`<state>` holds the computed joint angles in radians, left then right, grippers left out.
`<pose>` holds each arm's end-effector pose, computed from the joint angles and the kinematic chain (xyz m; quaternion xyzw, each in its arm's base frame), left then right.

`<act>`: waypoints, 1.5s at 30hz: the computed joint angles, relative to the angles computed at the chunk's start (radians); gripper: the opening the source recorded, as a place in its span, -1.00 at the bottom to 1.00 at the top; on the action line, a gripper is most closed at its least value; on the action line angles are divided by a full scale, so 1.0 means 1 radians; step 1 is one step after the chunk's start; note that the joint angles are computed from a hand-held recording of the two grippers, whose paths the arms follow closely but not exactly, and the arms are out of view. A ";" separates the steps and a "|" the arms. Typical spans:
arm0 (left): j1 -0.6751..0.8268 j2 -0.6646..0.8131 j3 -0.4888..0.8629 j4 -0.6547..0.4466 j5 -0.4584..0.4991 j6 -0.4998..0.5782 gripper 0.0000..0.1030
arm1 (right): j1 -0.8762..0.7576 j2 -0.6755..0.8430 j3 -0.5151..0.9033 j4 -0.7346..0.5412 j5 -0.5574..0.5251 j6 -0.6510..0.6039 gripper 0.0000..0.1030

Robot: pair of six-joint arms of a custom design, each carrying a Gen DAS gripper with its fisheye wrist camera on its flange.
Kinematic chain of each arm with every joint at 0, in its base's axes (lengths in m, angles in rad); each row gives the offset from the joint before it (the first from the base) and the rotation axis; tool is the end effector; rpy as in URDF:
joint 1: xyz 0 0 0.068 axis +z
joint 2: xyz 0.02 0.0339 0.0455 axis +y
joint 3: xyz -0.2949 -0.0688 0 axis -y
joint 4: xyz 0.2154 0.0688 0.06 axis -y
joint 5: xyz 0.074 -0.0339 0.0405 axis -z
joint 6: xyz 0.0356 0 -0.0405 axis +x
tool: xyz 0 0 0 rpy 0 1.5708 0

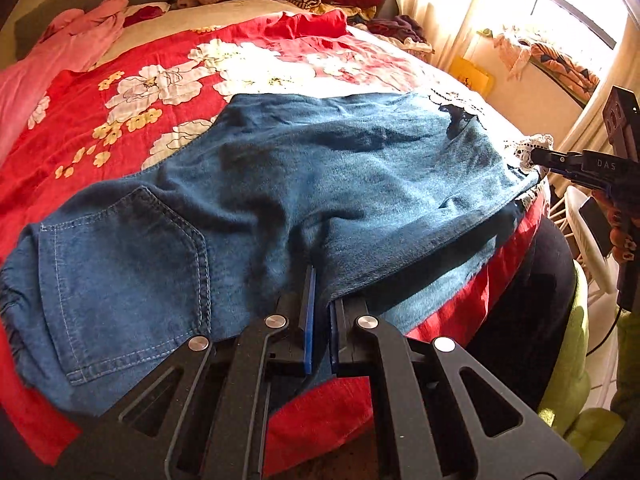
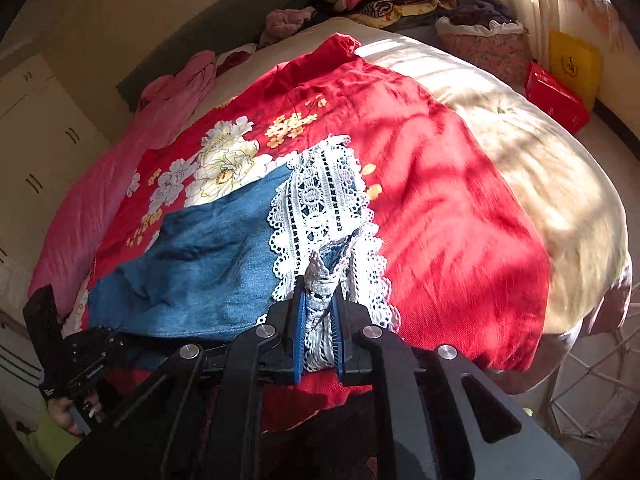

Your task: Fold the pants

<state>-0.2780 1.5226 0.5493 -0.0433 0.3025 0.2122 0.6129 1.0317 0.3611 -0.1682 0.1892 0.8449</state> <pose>0.2215 -0.0743 0.1719 0.2707 0.9125 -0.1537 0.2655 0.1245 0.0794 0.1987 0.1412 0.9194 0.1715 0.3245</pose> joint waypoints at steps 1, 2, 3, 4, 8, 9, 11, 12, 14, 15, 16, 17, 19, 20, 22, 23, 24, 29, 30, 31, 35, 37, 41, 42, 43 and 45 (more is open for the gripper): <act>-0.003 -0.004 -0.006 -0.003 -0.005 0.003 -0.98 | 0.005 -0.004 -0.012 0.005 0.001 0.011 -0.80; -0.006 -0.008 -0.011 -0.006 -0.007 0.005 -0.98 | 0.010 -0.003 -0.021 0.010 0.005 0.017 -0.80; -0.009 -0.013 -0.016 -0.008 -0.010 0.005 -0.98 | 0.013 0.011 -0.023 0.005 0.016 0.023 -0.80; -0.012 -0.011 -0.018 -0.011 -0.010 0.009 -0.98 | 0.012 0.028 -0.025 0.000 0.024 0.027 -0.80; -0.027 0.003 -0.023 -0.011 -0.030 0.012 -0.98 | 0.015 0.021 -0.017 -0.030 0.026 0.048 -0.68; -0.028 0.005 -0.025 -0.010 -0.032 0.013 -0.98 | 0.065 0.008 0.016 -0.097 0.098 0.074 -0.62; -0.031 0.007 -0.029 -0.010 -0.039 0.015 -0.98 | 0.179 -0.011 0.084 -0.233 0.264 0.133 -0.32; -0.031 0.008 -0.029 -0.010 -0.039 0.016 -0.98 | 0.230 -0.012 0.111 -0.280 0.330 0.159 -0.32; -0.033 0.012 -0.031 -0.009 -0.042 0.015 -0.98 | 0.282 -0.007 0.132 -0.272 0.360 0.130 -0.32; -0.034 0.013 -0.034 -0.007 -0.044 0.016 -0.98 | 0.297 0.009 0.136 -0.242 0.355 0.099 -0.32; -0.035 0.014 -0.035 -0.005 -0.046 0.015 -0.98 | 0.307 0.041 0.142 -0.218 0.349 0.076 -0.32; -0.034 0.015 -0.038 -0.005 -0.046 0.013 -0.98 | 0.302 0.079 0.145 -0.194 0.331 0.055 -0.32; -0.033 0.015 -0.043 -0.005 -0.045 0.011 -0.96 | 0.251 0.147 0.125 -0.134 0.255 0.028 -0.32; -0.028 0.014 -0.047 -0.007 -0.043 0.015 -0.95 | 0.218 0.181 0.108 -0.108 0.215 0.023 -0.35; -0.019 0.012 -0.053 -0.011 -0.033 0.021 -0.93 | 0.156 0.236 0.059 -0.042 0.137 0.011 -0.38; -0.011 0.009 -0.050 -0.030 -0.022 0.029 -0.91 | 0.147 0.229 0.045 -0.027 0.123 0.004 -0.38; -0.003 0.007 -0.038 -0.064 -0.009 0.038 -0.76 | 0.146 0.213 0.053 -0.047 0.116 -0.002 -0.38; 0.090 -0.141 0.043 -0.237 0.055 0.109 -0.13 | 0.107 0.030 0.132 -0.144 0.145 -0.100 -0.16; 0.105 -0.150 0.072 -0.253 0.056 0.111 -0.09 | 0.069 0.025 0.157 -0.152 0.148 -0.144 -0.12; 0.118 -0.146 0.109 -0.263 0.055 0.108 -0.06 | 0.009 0.030 0.172 -0.134 0.125 -0.192 -0.11; 0.106 -0.060 0.239 -0.239 -0.003 0.066 0.05 | -0.272 0.144 0.202 0.011 -0.100 -0.337 -0.10; 0.103 0.008 0.317 -0.242 0.002 0.030 0.16 | -0.358 0.228 0.225 0.074 -0.187 -0.381 -0.10; 0.084 0.143 0.455 -0.237 0.005 -0.023 0.21 | -0.431 0.422 0.318 0.112 -0.262 -0.463 -0.10; 0.080 0.175 0.481 -0.232 0.001 -0.034 0.21 | -0.446 0.467 0.335 0.127 -0.285 -0.476 -0.10; 0.075 0.213 0.512 -0.229 -0.008 -0.047 0.21 | -0.458 0.507 0.353 0.132 -0.304 -0.478 -0.10; 0.069 0.287 0.565 -0.223 -0.038 -0.068 0.21 | -0.483 0.589 0.385 0.145 -0.343 -0.485 -0.10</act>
<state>-0.2094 1.8093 1.1142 -0.2660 0.2650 0.1446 0.1297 1.6211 0.7458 -0.0234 -0.1539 0.3594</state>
